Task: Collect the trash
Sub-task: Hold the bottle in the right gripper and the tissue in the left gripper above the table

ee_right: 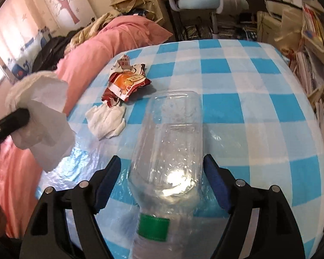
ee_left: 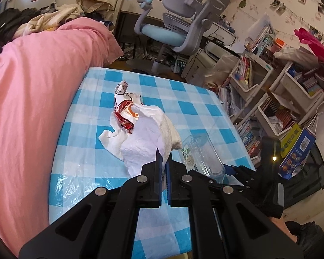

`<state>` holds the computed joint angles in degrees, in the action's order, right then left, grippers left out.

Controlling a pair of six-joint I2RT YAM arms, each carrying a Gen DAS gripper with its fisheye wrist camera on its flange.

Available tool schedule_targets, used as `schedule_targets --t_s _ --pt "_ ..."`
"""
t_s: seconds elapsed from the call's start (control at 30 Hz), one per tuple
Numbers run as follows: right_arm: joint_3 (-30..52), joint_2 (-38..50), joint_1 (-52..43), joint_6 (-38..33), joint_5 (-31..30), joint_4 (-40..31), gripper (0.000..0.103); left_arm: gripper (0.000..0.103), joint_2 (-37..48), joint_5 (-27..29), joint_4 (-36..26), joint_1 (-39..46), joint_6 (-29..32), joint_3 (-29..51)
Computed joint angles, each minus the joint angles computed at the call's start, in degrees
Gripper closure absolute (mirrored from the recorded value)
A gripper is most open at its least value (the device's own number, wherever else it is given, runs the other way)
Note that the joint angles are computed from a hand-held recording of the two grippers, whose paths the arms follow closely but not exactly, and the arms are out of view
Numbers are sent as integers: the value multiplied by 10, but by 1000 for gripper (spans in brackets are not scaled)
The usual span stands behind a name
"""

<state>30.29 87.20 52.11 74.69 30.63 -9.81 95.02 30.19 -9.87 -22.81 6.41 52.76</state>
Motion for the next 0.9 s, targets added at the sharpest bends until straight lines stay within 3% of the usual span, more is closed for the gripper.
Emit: schedule_targets --t_s 0.13,0.33,0.53,0.7,0.9 --pt "-18 7 -14 -12 -32 26 45 99 1 1 -2 -4 -1 6" --pt "-9 -13 8 -30 -72 -10 46 99 -15 6 -3 -7 2 -3" --pt "78 34 50 -104 -105 -109 46 99 -23 4 -2 -9 4 -10" --pt "70 53 56 -96 -97 -65 46 99 -23 -2 -3 -10 3 -10" --pt "84 56 53 -112 -82 -85 45 99 -17 -16 -2 -19 7 -5"
